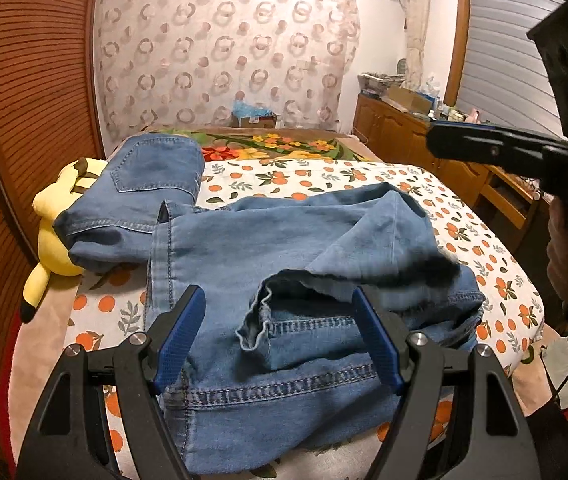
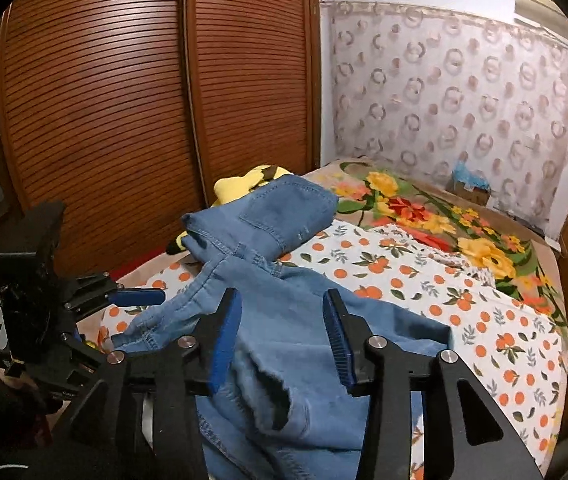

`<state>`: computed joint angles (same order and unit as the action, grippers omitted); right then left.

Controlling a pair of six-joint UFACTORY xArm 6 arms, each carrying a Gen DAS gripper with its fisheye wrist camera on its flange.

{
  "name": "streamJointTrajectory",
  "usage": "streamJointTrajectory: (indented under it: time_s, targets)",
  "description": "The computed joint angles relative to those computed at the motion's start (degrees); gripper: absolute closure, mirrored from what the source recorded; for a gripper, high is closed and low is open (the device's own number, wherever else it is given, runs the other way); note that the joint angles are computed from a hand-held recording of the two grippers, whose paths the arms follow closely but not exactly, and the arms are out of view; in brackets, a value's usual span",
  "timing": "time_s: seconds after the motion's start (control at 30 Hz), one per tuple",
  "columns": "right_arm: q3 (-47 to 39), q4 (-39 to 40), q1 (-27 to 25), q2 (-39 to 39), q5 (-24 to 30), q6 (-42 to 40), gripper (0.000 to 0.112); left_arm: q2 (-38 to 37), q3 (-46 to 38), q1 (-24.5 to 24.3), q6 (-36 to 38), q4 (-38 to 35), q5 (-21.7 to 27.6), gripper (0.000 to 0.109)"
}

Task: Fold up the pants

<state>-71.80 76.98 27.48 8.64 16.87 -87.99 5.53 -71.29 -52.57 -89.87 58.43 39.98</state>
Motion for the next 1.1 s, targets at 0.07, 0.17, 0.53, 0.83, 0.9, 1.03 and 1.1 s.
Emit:
streamJointTrajectory:
  time_s: [0.07,0.17,0.53,0.83,0.9,1.03,1.1]
  targets:
    - [2.5,1.5,1.0,-1.3,-2.0,-0.8,0.067,0.1,0.0,0.0,0.0,0.0,0.0,0.032]
    - [8.9,4.4,3.1,-5.3,-5.1,-2.6,0.067,0.3,0.3,0.5,0.7,-0.9,-0.2,0.032]
    - [13.4,-3.4,4.5,-5.9,-6.9,6.4,0.067,0.8,2.9,3.4,3.1,-5.0,-3.7,0.038]
    - [13.3,-2.4,7.4,-4.2,-11.0,2.9,0.064,2.5,1.8,4.1,4.1,-6.0,-4.4,0.038]
    - [12.7,-1.4,8.6,-3.3,-13.3,0.8,0.064,2.8,1.5,4.1,4.3,-6.0,-4.3,0.039]
    - [10.3,-1.7,10.5,-0.3,-17.5,-1.6,0.064,3.4,1.0,4.2,5.2,-6.4,-4.3,0.04]
    - [8.5,-0.9,11.0,1.4,-18.8,-3.7,0.063,3.7,0.8,4.2,5.4,-6.5,-4.4,0.041]
